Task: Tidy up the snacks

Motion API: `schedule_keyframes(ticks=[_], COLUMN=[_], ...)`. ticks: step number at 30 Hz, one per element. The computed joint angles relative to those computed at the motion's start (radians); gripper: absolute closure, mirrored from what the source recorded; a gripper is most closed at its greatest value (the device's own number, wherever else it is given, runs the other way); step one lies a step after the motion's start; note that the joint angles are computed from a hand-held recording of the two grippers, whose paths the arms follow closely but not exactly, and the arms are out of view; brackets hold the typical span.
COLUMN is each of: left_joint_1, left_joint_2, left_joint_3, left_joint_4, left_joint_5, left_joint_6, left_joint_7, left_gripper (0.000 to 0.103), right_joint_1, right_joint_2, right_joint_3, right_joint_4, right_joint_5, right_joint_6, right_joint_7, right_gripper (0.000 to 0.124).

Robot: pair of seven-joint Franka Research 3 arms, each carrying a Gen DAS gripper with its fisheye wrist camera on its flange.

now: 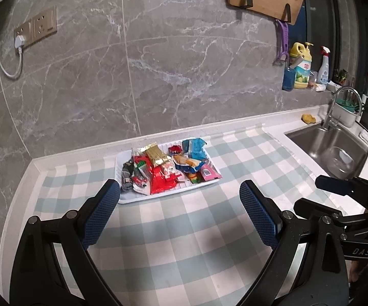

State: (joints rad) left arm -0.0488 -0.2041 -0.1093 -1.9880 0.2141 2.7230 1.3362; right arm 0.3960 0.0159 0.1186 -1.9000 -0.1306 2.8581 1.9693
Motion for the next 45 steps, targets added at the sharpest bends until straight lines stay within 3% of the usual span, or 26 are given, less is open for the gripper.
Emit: schedule_keyframes(ticks=[6, 12, 24, 29, 45], left_joint_1=[0.065, 0.082, 0.009, 0.027, 0.004], left_joint_2=[-0.019, -0.042, -0.063, -0.071, -0.075], left_joint_3=[-0.059, -0.072, -0.004, -0.023, -0.016], left_joint_4=[-0.02, -0.041, -0.082, -0.089, -0.098], left_joint_5=[0.206, 0.333, 0.165, 0.17, 0.097], left_joint_6=[0.006, 0.02, 0.057, 0.051, 0.047], left_joint_7=[-0.177, -0.303, -0.17, -0.164, -0.109], left_gripper=[0.007, 0.007, 0.007, 0.007, 0.007], right_joint_1=[0.004, 0.006, 0.009, 0.007, 0.01], right_joint_2=[0.0, -0.003, -0.012, -0.018, -0.021], right_joint_3=[0.002, 0.005, 0.009, 0.012, 0.019], right_joint_4=[-0.003, -0.011, -0.028, -0.037, -0.045], right_joint_5=[-0.007, 0.013, 0.003, 0.003, 0.019], right_joint_6=[-0.007, -0.008, -0.008, -0.008, -0.031], right_joint_7=[0.02, 0.018, 0.05, 0.062, 0.065], right_gripper=[0.05, 0.05, 0.049, 0.047, 0.046])
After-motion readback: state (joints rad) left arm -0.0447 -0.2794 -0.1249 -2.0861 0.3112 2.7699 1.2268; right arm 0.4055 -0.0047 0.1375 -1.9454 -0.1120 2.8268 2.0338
